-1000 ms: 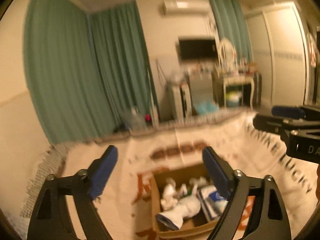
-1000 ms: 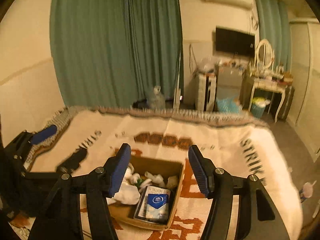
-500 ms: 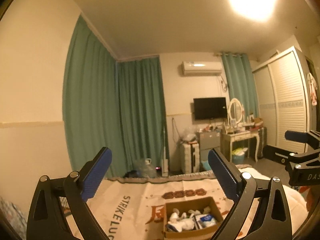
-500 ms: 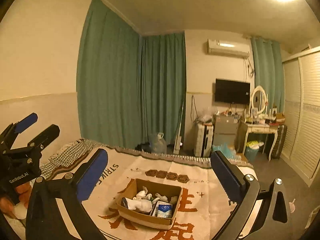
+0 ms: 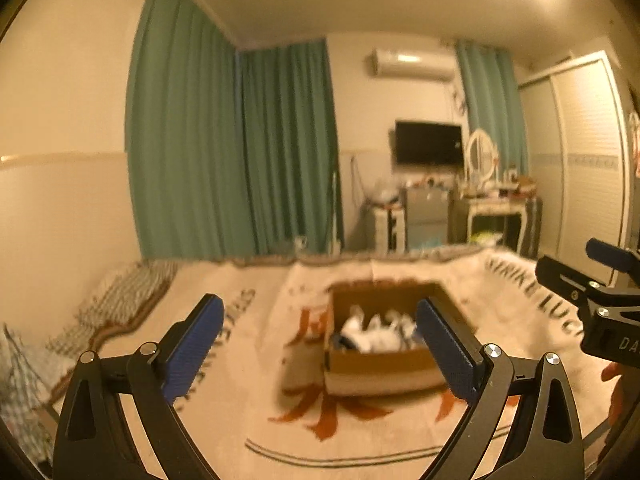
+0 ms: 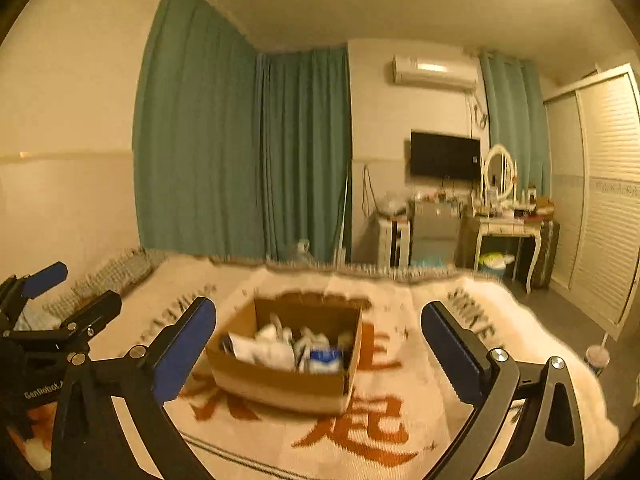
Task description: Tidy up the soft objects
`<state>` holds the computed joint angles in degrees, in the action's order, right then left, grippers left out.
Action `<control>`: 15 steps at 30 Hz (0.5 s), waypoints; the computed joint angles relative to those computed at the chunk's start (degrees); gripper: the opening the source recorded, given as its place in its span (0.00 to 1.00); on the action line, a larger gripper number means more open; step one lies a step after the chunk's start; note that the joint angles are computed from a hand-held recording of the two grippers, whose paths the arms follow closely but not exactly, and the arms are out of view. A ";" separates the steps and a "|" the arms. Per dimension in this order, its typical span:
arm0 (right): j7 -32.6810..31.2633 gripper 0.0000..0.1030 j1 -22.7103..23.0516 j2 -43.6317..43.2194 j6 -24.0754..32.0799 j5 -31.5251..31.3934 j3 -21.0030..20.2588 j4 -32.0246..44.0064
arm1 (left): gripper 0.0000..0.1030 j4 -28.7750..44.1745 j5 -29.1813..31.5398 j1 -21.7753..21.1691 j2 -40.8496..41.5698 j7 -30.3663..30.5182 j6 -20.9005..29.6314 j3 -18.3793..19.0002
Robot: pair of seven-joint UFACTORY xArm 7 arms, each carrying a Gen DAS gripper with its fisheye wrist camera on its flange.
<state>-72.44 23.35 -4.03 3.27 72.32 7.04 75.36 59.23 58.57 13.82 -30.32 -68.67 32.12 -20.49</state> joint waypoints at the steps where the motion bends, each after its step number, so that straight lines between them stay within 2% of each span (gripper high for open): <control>1: 2.69 1.00 -0.45 1.16 0.99 -2.67 0.09 -0.03 | 0.96 0.13 -0.23 -0.02 0.58 0.00 0.36 -0.15; 7: 4.60 1.00 -2.30 3.78 0.91 -3.53 1.45 0.67 | 0.96 0.67 1.31 -1.12 2.01 -0.28 2.98 -0.42; 10: 10.25 1.00 -3.11 4.72 0.41 -9.19 2.06 0.86 | 0.96 -1.56 1.20 -2.44 0.27 -0.94 2.35 0.65; 15: 13.34 1.00 -4.27 5.22 0.56 -12.14 3.05 0.76 | 0.96 -2.54 0.48 -2.44 -0.16 -0.60 0.50 1.53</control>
